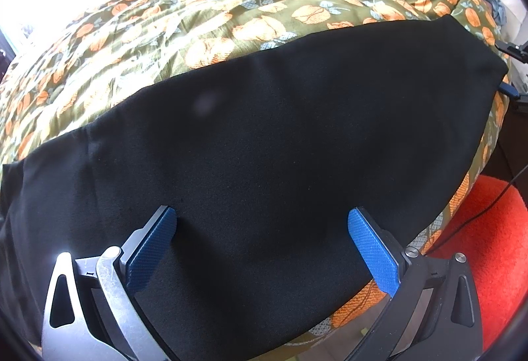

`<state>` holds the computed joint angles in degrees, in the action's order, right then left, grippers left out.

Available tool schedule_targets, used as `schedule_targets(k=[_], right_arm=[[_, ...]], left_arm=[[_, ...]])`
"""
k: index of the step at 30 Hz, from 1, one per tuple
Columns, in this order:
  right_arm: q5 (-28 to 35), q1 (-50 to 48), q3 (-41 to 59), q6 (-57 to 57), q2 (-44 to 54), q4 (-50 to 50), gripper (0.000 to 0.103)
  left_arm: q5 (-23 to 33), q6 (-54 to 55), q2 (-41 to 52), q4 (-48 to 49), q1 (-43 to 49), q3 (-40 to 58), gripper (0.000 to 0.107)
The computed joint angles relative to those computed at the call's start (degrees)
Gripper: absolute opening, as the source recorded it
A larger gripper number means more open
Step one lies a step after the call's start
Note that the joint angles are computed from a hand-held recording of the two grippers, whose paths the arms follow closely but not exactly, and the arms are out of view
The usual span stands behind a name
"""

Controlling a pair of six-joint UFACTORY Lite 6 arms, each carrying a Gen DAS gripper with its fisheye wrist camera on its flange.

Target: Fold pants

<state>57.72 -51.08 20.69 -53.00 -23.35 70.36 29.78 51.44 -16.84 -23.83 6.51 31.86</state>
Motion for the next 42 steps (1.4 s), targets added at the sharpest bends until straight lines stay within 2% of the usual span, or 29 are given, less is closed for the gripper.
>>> schedule_targets(k=[3, 7, 8, 9, 10, 13, 16, 20, 25, 28, 31, 34, 35, 37, 38, 39, 40, 42], right_arm=[[1.37, -1.07, 0.40, -0.86, 1.91, -1.18, 0.066], [-4.20, 5.99, 0.05, -1.38, 3.75, 1.03, 0.064], [-6.79, 8.72, 0.12, -0.34, 3.00, 0.56, 0.048], [-8.62, 11.26, 0.76, 1.04, 2.12, -1.06, 0.014], [-8.34, 12.55, 1.04, 1.82, 0.77, -1.38, 0.010], [-6.05, 15.79, 3.52, 9.82, -8.77, -5.51, 0.010], [-3.03, 21.56, 10.78, 19.66, -15.66, -9.02, 0.010], [-13.33, 44.36, 24.78, 41.50, -17.40, -18.22, 0.010], [-25.16, 74.34, 44.74, 55.86, -2.53, -28.54, 0.010], [-33.85, 92.12, 56.32, 71.44, 11.84, -44.67, 0.010], [-37.10, 102.84, 68.14, 84.96, 29.29, -58.43, 0.010], [-41.51, 110.47, 78.76, 100.31, 47.28, -75.39, 0.010], [-41.27, 112.45, 82.53, 104.99, 53.28, -81.33, 0.011], [-40.25, 115.02, 90.81, 108.91, 65.27, -86.76, 0.022], [-39.99, 116.11, 94.56, 107.61, 71.27, -85.88, 0.046], [-40.51, 116.66, 96.43, 105.31, 75.33, -82.80, 0.067], [-39.78, 117.35, 96.49, 104.74, 76.99, -81.65, 0.067], [-40.07, 119.03, 89.40, 109.81, 73.12, -85.27, 0.067]], left_arm=[[-0.33, -0.47, -0.36, 0.11, -0.17, -0.41, 0.103], [-1.43, -0.74, -0.90, 0.25, -0.67, -1.19, 0.103], [-1.60, -0.29, -1.07, -0.12, -0.62, -1.41, 0.103], [-1.59, 0.83, -1.09, -0.95, -0.29, -1.52, 0.103], [-1.22, 2.21, -0.71, -2.03, 0.14, -1.22, 0.103], [4.88, 5.64, 0.36, -4.39, 4.23, 2.32, 0.101], [15.63, 12.64, 1.80, -9.66, 14.88, 8.45, 0.101], [25.40, 20.08, 7.79, -12.33, 30.48, 20.32, 0.101], [34.24, 24.16, 22.47, -14.51, 48.48, 40.71, 0.101], [38.16, 24.35, 31.73, -15.31, 56.64, 52.92, 0.101], [40.06, 23.91, 40.79, -15.52, 62.72, 63.79, 0.101], [39.82, 22.15, 47.01, -14.58, 65.99, 70.00, 0.101], [40.10, 21.88, 48.69, -14.27, 67.22, 71.66, 0.101], [40.95, 21.75, 51.65, -13.44, 69.51, 74.60, 0.101], [41.78, 22.08, 53.00, -12.97, 70.86, 76.07, 0.101], [42.26, 22.48, 53.39, -12.73, 71.71, 76.06, 0.101], [43.43, 23.18, 53.71, -12.78, 72.62, 76.08, 0.101], [47.23, 25.49, 53.35, -13.71, 74.34, 74.97, 0.101]])
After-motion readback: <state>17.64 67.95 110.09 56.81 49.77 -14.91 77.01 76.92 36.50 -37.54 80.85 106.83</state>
